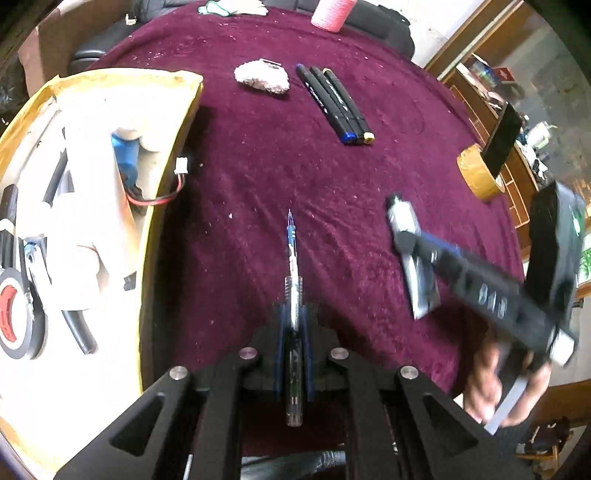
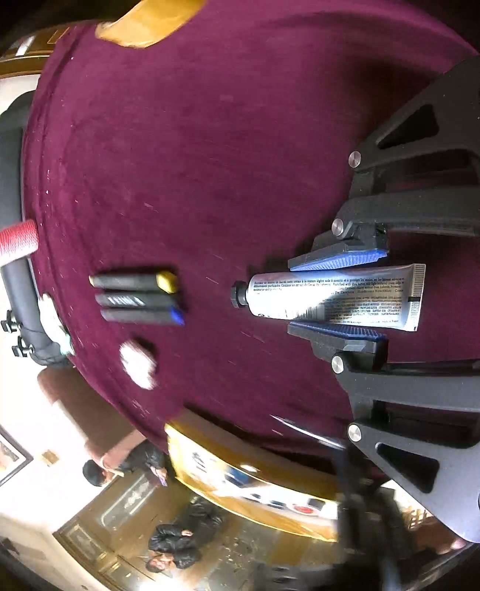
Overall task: Organize objects
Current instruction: 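Carry the silver tube and blue pen into the tray and release both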
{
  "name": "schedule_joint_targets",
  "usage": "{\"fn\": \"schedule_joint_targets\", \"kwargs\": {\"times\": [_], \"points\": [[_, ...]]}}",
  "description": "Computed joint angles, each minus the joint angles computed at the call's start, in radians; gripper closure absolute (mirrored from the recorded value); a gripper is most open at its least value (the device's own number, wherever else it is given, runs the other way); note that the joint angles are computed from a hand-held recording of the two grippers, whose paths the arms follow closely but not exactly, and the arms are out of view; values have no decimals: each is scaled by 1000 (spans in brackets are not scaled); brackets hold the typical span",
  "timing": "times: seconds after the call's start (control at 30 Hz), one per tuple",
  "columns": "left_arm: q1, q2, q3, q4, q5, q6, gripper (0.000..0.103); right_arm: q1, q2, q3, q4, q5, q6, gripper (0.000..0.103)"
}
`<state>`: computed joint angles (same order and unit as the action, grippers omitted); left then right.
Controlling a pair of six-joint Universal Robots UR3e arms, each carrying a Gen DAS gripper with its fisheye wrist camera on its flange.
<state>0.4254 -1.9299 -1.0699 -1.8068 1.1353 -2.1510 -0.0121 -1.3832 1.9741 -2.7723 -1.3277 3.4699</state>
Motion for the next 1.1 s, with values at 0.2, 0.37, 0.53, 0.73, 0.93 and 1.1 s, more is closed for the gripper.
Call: {"fn": "schedule_joint_targets", "kwargs": {"times": [0.2, 0.37, 0.53, 0.73, 0.93, 1.1], "points": [[-23, 22, -63, 71, 5, 1, 95, 143, 39, -54, 15, -184, 44, 75], [-25, 133, -267, 235, 0, 15, 95, 203, 44, -68, 33, -269, 47, 72], [-49, 247, -445, 429, 17, 22, 96, 251, 89, -107, 7, -350, 67, 74], [74, 156, -189, 90, -106, 59, 96, 187, 29, -52, -108, -131, 115, 75], [215, 37, 121, -211, -169, 115, 96, 224, 50, -142, -124, -17, 114, 75], [297, -109, 382, -295, -181, 84, 96, 290, 165, -311, -102, 68, 107, 75]]}}
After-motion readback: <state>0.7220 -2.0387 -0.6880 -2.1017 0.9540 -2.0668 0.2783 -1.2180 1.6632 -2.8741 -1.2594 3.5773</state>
